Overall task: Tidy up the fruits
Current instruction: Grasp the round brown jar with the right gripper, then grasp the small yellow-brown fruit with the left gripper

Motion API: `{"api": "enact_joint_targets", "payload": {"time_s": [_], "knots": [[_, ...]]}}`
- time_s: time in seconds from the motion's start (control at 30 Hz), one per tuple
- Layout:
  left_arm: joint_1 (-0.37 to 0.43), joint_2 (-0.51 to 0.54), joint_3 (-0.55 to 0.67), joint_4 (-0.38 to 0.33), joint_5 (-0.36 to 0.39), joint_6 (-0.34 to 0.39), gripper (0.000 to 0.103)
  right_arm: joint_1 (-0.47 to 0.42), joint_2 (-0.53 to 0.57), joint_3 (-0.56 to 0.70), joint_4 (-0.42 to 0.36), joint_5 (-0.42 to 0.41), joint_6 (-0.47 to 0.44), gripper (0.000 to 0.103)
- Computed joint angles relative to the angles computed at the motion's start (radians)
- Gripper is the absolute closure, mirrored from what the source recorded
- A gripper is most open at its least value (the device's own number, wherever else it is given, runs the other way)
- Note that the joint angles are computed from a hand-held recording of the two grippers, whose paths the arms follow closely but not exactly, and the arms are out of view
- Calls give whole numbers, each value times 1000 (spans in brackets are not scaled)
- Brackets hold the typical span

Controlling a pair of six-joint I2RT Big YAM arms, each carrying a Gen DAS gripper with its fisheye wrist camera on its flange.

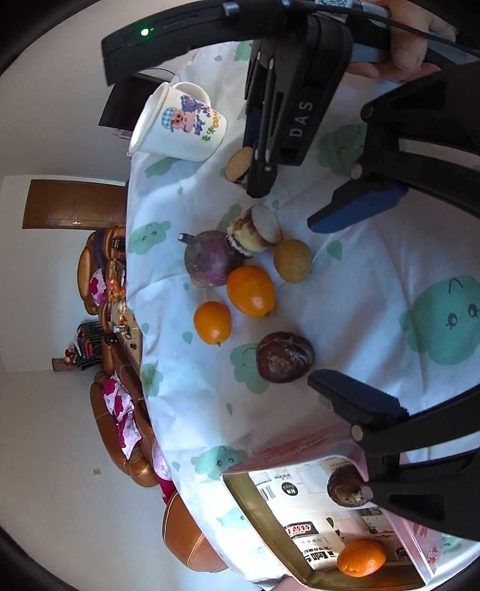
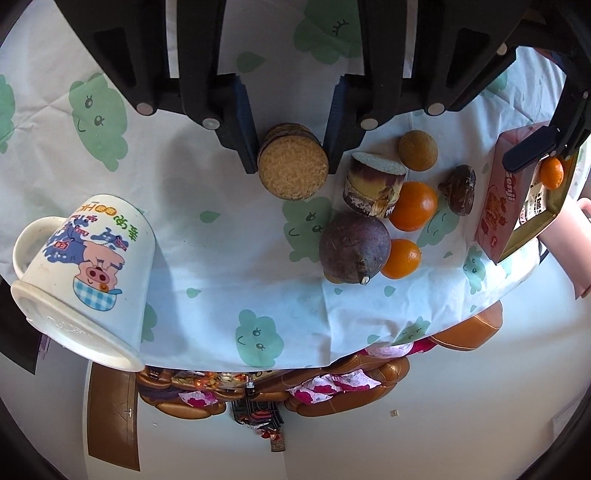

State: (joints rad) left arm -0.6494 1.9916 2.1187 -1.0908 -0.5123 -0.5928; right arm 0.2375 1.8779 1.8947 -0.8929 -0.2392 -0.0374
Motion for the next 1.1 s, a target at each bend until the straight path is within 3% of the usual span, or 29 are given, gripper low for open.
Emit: {"api": "enact_joint_targets", "payload": {"time_s": [0.2,0.3,0.37,0.47,0.53,0.67,0.87,1.1], "knots": [[0,69,107,-33,27,49,51,-35,-27,-26,57,-27,69,66],[7,128,204,-97,52,47,54,-41,-22,-18,50,-30,83,66],[19,171,274,-160,87,19,61,-41,-18,-12,45,-37,87,66],[36,147,233,-110,141,-7,63,-40,-18,-10,47,-38,85,66],[39,131,205,-87,152,-15,72,-37,-19,-13,51,-32,80,66],[41,91,141,-31,160,-21,72,-32,-16,-12,52,-18,75,66],[17,-73,-116,220,33,-25,72,-27,-39,-50,123,-13,77,66],[-4,-141,-210,262,-105,7,72,-26,-105,-146,296,-30,67,66]]}}
